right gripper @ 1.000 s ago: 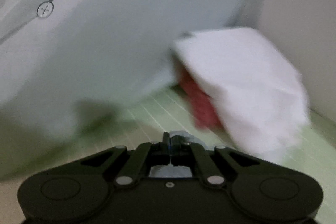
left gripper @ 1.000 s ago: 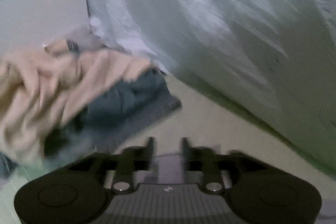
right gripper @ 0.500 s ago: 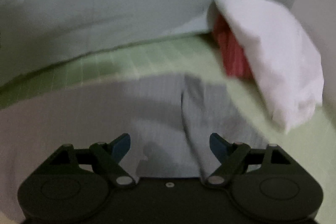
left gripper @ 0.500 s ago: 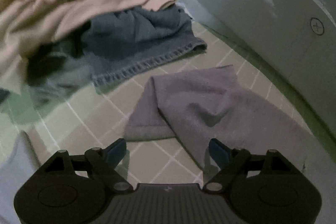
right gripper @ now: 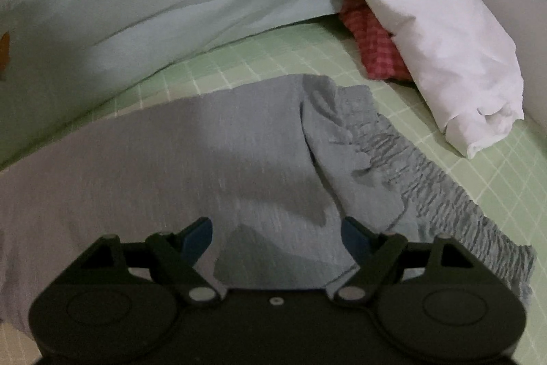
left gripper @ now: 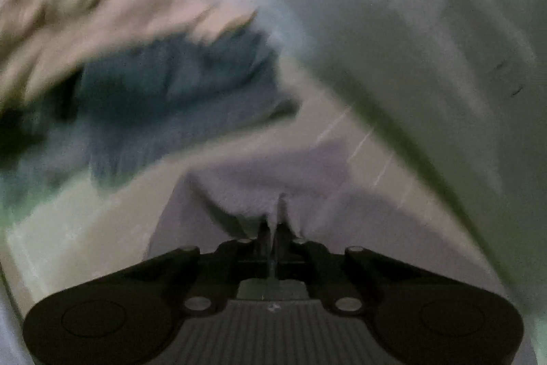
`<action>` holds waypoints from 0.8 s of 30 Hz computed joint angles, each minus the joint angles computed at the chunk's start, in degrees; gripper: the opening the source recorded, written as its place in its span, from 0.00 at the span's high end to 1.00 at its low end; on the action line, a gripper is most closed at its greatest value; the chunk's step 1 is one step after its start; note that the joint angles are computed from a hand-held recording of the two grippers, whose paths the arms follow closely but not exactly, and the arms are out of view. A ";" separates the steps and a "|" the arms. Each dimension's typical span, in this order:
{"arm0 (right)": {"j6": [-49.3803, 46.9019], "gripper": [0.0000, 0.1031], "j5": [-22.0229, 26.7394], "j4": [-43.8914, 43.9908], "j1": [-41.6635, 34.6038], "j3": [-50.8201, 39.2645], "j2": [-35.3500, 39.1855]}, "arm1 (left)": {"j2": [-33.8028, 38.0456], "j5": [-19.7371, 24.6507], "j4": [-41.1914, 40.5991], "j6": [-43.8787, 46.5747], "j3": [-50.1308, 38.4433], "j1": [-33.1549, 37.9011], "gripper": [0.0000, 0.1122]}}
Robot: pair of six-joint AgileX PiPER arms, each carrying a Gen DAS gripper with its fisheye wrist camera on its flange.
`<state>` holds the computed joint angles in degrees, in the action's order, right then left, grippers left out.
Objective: Fold clothes
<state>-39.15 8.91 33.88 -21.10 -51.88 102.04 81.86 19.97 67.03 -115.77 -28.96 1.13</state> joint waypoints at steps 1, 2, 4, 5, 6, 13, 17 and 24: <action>-1.80 0.20 -0.08 2.01 -0.14 0.09 -0.23 | -2.63 2.45 1.24 0.04 -0.50 -1.58 0.99; -3.23 0.20 -0.16 3.46 -0.33 0.26 -0.54 | -5.04 4.85 2.50 0.27 -1.15 -3.13 0.99; -5.89 0.20 -0.32 6.09 -0.73 0.62 -1.20 | -13.91 10.99 2.68 1.69 -0.93 -8.35 0.99; -7.87 0.20 -0.32 8.14 -1.07 0.99 -1.65 | -17.50 14.32 2.12 2.98 -0.55 -10.91 0.99; -9.41 0.20 -0.19 9.75 -1.45 1.31 -1.96 | -21.16 19.63 0.66 4.56 0.01 -14.83 0.99; -5.92 0.20 1.44 6.37 -2.39 2.48 -1.05 | -25.98 25.47 -27.21 16.02 10.75 -16.17 0.76; -4.00 0.20 0.81 2.69 -1.40 2.65 -0.74 | -29.03 27.42 -31.00 12.17 15.28 -18.50 0.63; -2.91 0.20 -0.99 -0.44 -2.40 0.92 1.36 | -25.82 27.63 -28.53 7.84 13.52 -24.93 0.38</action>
<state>-42.05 7.92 33.44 -23.50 -50.95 103.40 56.04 47.60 38.50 -107.93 -15.45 -23.80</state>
